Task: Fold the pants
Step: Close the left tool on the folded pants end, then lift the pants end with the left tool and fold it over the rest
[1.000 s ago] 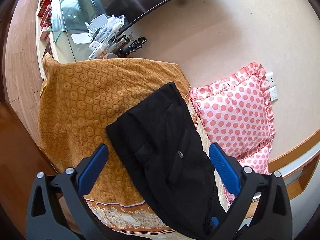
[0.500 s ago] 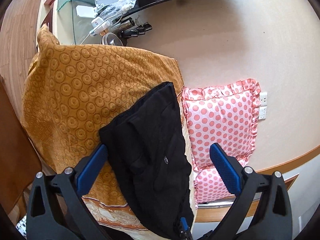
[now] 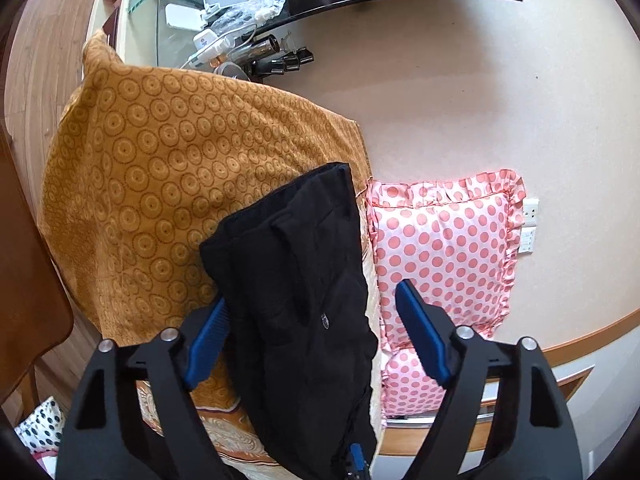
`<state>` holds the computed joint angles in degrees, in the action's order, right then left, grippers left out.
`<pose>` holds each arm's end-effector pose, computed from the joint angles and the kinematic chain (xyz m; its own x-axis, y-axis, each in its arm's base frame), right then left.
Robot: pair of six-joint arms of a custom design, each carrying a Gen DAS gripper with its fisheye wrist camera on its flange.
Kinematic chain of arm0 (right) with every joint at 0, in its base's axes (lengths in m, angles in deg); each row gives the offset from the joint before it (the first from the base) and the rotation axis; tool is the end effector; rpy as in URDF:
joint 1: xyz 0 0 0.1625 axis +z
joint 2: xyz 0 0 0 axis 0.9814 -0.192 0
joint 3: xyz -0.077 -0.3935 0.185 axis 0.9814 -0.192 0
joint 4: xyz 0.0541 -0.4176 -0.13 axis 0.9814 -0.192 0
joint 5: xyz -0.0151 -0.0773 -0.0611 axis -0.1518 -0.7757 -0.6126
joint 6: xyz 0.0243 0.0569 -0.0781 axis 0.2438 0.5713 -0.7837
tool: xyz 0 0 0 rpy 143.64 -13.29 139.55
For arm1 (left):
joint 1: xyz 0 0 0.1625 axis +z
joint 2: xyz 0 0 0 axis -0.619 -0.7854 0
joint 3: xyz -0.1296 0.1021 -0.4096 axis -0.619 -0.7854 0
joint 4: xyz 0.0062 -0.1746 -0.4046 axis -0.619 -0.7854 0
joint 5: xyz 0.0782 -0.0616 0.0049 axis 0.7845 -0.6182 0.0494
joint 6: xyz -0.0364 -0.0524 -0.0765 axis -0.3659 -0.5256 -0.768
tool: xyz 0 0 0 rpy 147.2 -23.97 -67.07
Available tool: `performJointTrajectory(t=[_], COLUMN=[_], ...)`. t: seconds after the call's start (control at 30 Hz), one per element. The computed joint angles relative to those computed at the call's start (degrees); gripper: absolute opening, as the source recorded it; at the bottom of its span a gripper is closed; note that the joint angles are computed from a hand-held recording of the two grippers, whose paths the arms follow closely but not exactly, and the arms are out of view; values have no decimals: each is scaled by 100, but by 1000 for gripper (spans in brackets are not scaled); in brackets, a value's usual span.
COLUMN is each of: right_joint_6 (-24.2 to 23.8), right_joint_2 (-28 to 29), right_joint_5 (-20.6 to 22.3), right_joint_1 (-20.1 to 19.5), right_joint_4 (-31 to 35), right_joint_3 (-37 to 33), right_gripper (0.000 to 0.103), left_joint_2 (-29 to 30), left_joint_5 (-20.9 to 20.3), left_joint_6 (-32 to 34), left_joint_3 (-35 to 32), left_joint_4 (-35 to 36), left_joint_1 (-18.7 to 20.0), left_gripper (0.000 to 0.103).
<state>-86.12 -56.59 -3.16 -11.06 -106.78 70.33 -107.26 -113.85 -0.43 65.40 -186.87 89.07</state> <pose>-0.0813 -0.5736 0.4032 -0.7200 -0.2487 0.6479 -0.6514 0.5643 -0.5073 -0.2802 -0.6250 0.0744 -0.8701 -0.2642 0.4161 -0.4890 0.5678 -0.6621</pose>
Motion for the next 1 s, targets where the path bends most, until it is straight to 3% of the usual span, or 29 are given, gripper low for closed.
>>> performJointTrajectory(t=[0.33, 0.47, 0.57, 0.77, 1.0], right_joint_6=[172, 282, 389, 814, 1527], right_joint_2=[-87, -257, -423, -720, -1074], right_joint_5=[317, 634, 860, 1174, 1664], right_joint_1=[-104, -245, -390, -781, -1461], right_joint_4=[78, 86, 19, -194, -230], right_joint_3=[28, 94, 156, 199, 199], right_gripper=[78, 80, 84, 85, 85], left_joint_2=[91, 158, 288, 730, 1625], left_joint_5=[1595, 1984, 2188, 1849, 622], left_joint_6=[370, 935, 1739, 3121, 4021], left_joint_3=[-365, -432, -701, -1652, -3191], left_joint_4=[1611, 1542, 1432, 1643, 2411], left_joint_1=[-360, -540, -757, -1113, -1353], left_gripper=[19, 15, 14, 14, 14])
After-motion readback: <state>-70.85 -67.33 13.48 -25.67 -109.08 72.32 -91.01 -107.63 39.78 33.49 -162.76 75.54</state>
